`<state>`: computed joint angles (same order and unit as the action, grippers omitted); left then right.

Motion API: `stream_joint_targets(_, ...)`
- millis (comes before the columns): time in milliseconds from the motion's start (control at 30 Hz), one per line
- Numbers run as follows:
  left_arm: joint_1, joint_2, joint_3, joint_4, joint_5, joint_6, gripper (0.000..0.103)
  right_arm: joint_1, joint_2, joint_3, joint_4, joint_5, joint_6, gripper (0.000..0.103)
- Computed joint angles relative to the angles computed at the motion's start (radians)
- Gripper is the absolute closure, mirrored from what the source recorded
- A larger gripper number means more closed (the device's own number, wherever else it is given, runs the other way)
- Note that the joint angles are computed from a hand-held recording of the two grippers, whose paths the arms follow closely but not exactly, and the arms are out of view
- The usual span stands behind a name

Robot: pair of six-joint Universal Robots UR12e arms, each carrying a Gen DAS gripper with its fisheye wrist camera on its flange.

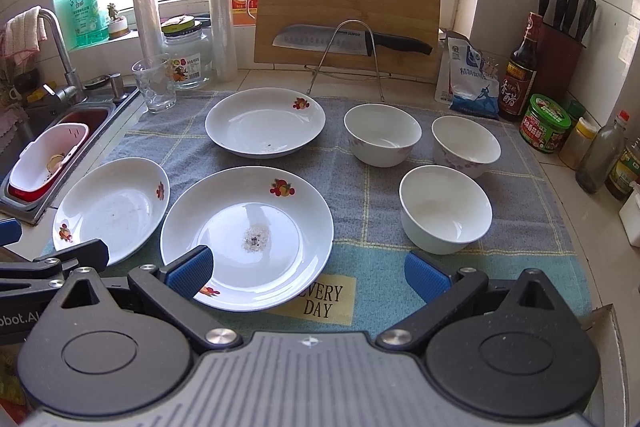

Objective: Organize plates and bowls

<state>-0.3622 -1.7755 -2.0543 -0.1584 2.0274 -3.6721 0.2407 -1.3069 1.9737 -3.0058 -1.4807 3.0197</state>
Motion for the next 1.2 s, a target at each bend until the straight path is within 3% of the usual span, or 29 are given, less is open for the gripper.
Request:
stream_joint_targets(567, -0.035, -0.013, -0.003, -0.022, 0.122, -0.067, 0.001, -0.053, 0.031, -0.007, -0.050, 0.243, -0.083, 0.000)
stream_joint_targets(900, 0.017, -0.025, -0.061, -0.008, 0.064, -0.063, 0.001, -0.047, 0.074, -0.039, -0.032, 0.257, -0.082, 0.000)
stream_joint_targets(1200, 0.097, -0.051, -0.112, 0.066, -0.059, 0.059, 0.001, -0.009, 0.115, -0.089, -0.013, 0.198, -0.014, 0.000)
